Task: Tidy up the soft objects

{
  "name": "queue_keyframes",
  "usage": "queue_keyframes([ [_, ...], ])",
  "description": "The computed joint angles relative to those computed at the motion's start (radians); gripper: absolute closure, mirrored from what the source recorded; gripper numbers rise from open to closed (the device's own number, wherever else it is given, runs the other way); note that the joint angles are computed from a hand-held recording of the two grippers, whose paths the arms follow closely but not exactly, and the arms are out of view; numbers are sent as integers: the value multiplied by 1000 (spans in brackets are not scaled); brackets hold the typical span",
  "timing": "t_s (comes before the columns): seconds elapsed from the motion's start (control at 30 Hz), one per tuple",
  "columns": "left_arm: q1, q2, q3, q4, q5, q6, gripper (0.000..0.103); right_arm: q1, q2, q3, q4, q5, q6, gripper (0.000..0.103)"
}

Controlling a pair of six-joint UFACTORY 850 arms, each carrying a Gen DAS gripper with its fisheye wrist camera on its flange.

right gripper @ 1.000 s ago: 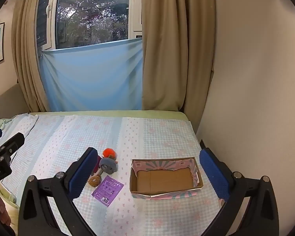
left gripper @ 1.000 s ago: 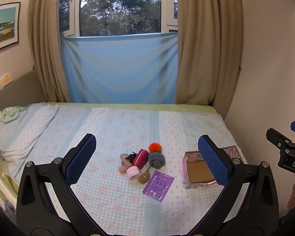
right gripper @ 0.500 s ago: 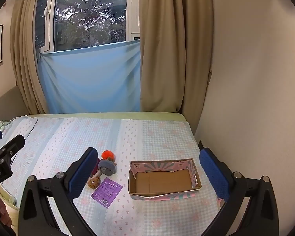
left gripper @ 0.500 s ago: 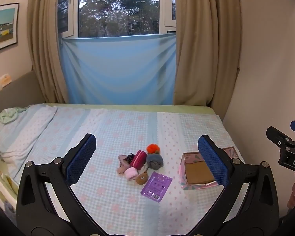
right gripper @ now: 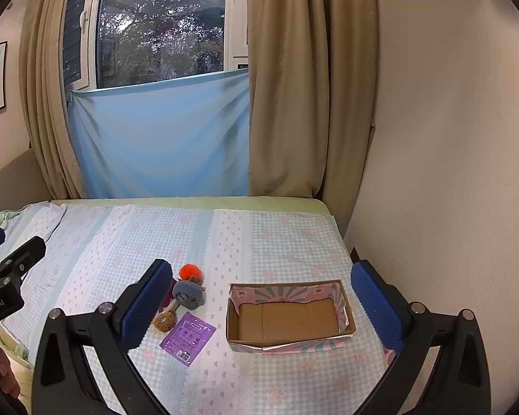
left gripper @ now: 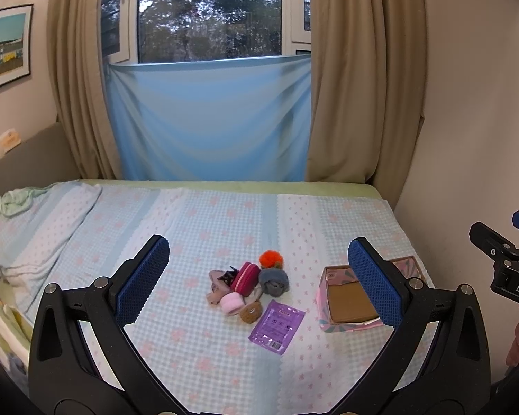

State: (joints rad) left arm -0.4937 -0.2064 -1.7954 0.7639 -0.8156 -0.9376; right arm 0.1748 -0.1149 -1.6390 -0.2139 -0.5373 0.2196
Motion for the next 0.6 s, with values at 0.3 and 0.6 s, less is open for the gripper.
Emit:
queue_keyframes([
  [0.3, 8, -6, -7, -12, 9, 19, 0, -1, -9, -9, 21, -1, -14, 0],
  [0.6, 15, -14, -16, -13, 14, 29, 0, 10, -17, -17, 7, 0, 6, 0],
])
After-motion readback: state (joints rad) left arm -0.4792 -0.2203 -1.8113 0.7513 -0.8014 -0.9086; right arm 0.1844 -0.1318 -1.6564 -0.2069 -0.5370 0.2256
